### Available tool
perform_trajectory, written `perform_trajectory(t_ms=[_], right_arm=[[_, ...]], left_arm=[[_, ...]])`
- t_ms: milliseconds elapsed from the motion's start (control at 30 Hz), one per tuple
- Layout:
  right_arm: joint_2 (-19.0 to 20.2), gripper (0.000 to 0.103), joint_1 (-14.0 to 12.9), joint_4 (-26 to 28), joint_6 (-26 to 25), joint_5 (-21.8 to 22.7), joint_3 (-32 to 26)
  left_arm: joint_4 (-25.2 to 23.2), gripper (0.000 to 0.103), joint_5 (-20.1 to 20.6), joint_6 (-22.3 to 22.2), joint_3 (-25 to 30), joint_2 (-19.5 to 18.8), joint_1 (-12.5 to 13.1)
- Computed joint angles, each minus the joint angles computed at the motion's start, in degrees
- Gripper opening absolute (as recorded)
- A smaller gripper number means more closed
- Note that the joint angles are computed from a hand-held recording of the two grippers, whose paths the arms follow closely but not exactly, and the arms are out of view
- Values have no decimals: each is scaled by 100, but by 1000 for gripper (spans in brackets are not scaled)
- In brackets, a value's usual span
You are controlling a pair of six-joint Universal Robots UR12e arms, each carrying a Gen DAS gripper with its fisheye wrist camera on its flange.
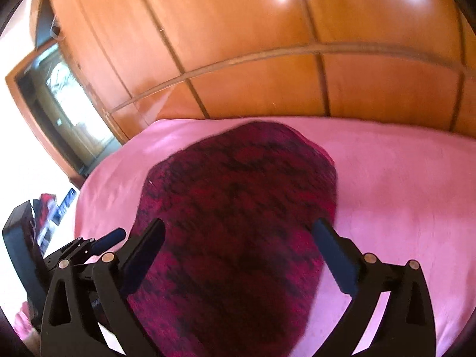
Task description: Fold small clothes
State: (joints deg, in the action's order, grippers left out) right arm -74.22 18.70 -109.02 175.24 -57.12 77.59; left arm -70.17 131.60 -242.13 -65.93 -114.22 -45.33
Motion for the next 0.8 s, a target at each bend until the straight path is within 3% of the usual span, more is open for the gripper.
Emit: perform_trajectory(t_ms=[200,500,633,800], right_arm=[[-112,100,-204,237,274,213,192],[-35,101,-368,600,387,997,313],[61,101,-420,958,206,1401,321],[201,101,-483,1578,-195,1997,291]], left_arm=[[-133,53,10,-236,-16,23,9],[18,59,-129,-194,-115,60,70],[429,64,-341,-111,-368,175,140],[1702,68,-996,41,-1094,492,323]])
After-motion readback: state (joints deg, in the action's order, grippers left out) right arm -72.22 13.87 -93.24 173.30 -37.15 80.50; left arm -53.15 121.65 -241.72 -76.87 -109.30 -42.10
